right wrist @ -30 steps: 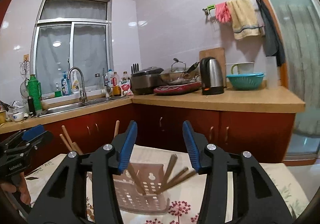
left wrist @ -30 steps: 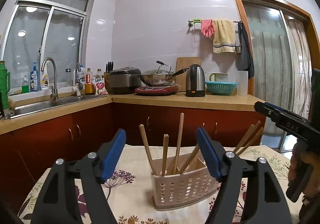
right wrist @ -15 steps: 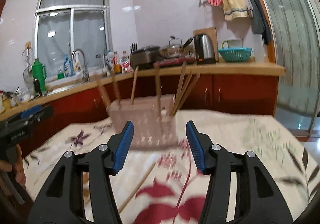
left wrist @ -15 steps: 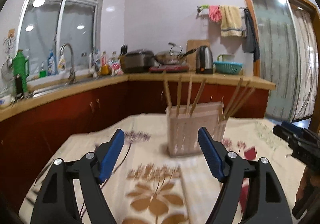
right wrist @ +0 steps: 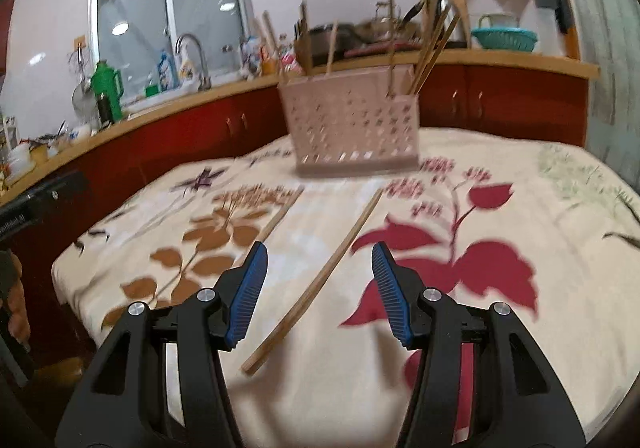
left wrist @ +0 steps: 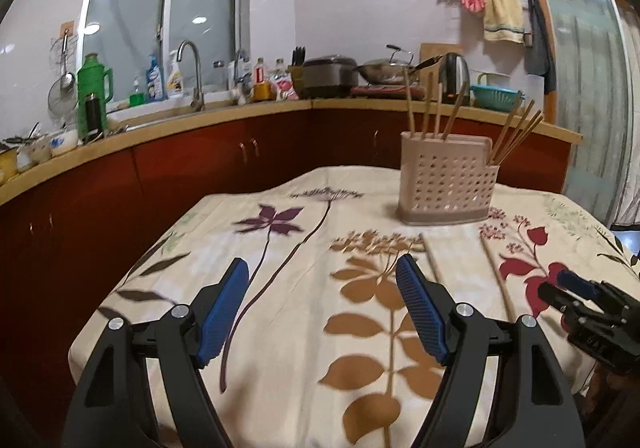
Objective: Organize utensils
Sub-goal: 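Lower both open tools toward the remaining chopsticks on the cloth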
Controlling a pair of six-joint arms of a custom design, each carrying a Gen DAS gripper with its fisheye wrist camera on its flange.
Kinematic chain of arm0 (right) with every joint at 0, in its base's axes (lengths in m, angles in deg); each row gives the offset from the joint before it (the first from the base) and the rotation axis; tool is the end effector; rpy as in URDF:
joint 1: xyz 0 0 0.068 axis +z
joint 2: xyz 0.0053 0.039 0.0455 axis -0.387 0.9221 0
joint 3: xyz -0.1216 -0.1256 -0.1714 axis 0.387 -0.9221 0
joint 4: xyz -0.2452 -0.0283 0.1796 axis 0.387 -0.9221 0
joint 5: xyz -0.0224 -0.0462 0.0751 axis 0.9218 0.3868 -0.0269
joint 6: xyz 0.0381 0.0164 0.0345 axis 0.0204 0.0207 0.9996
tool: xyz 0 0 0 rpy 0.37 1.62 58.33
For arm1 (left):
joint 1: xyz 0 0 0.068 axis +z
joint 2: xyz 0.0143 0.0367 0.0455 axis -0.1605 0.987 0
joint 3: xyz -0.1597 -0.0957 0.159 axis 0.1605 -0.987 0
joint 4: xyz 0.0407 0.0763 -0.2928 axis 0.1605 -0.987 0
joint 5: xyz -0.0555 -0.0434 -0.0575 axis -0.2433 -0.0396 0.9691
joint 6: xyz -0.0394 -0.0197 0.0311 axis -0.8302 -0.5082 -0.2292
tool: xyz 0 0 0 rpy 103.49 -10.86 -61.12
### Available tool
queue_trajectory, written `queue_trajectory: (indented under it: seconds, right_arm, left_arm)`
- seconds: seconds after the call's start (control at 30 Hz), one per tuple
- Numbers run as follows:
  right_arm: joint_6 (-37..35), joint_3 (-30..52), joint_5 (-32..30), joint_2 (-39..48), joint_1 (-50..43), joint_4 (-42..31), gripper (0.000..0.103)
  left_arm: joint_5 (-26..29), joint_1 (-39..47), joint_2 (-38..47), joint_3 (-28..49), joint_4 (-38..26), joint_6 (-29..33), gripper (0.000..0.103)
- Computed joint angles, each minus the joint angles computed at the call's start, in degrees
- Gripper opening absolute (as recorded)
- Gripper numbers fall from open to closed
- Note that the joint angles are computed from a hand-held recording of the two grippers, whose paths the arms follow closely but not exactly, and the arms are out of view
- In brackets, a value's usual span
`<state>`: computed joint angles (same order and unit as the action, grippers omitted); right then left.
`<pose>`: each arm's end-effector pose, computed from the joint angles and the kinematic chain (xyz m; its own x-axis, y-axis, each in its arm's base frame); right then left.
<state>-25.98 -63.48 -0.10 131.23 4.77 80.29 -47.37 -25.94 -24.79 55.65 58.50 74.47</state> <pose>0.2474 0.1295 0.0655 -0.4612 -0.0530 -0.8857 -0.4015 0.9026 0.1551 0.1849 -0.0394 0.1406 -0.4064 -0.0368 -0.9129 -0.1840 0.9820 0.0424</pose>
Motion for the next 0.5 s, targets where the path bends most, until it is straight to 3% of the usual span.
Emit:
queue_trajectory:
  seconds: [0.3, 0.5]
  right_arm:
    - [-2.51, 5.22, 3.96, 7.54, 3.99, -6.77, 0.053]
    - [-1.94, 4.54, 2.78, 5.86, -0.59, -9.37, 0.019]
  left_arm:
    - [0.38, -1.2, 0.51, -0.64, -0.07, -1.35, 0.074]
    - [2.1, -2.69, 4.73, 0.09, 2.59, -2.81, 0.074]
